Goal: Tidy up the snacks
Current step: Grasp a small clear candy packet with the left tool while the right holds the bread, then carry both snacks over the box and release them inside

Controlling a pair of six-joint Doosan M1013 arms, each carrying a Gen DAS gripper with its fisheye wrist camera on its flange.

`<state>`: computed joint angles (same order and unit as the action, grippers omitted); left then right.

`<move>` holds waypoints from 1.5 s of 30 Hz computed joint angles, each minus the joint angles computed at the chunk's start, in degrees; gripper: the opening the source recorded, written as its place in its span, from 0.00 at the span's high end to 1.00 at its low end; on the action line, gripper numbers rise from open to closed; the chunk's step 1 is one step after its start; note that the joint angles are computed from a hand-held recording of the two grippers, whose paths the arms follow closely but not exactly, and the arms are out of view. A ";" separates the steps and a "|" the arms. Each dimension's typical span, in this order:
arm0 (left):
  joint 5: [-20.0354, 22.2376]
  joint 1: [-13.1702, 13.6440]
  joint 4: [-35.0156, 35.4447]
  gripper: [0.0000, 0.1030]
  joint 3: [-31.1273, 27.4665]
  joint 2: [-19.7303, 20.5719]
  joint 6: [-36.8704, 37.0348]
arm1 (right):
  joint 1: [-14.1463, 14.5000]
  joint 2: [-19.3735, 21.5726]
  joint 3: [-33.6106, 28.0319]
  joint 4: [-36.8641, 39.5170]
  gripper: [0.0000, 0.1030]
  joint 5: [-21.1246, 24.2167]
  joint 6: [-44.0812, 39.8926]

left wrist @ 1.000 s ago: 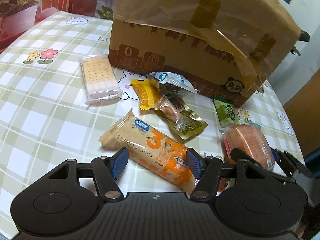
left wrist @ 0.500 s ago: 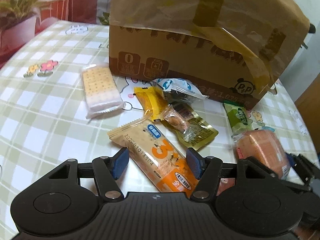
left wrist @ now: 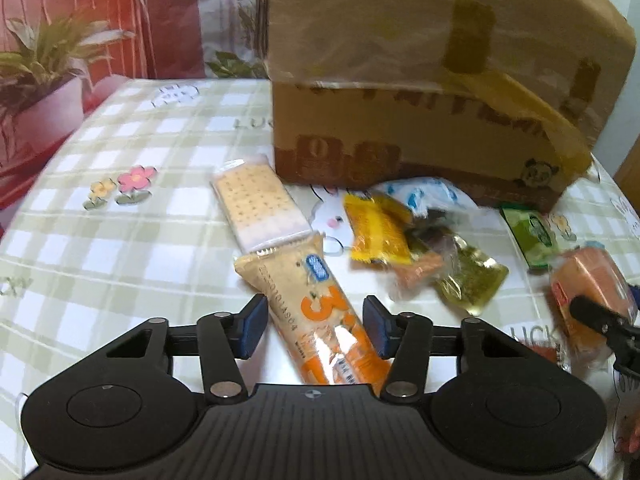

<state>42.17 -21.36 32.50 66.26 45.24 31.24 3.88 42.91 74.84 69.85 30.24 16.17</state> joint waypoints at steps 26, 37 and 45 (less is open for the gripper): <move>-9.92 -0.15 -8.45 0.73 -3.07 2.79 29.19 | 0.09 0.00 -0.02 -0.28 0.29 0.17 0.09; -9.04 -0.21 -5.59 0.76 -3.84 3.69 20.40 | 0.22 0.03 -0.20 -1.30 0.29 0.04 0.36; -13.71 -1.04 1.04 0.79 1.09 0.76 8.06 | 0.19 0.10 -0.36 -1.56 0.29 0.09 0.42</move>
<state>28.47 -22.40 33.54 67.36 46.01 39.30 4.07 43.00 74.48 68.30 30.33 16.59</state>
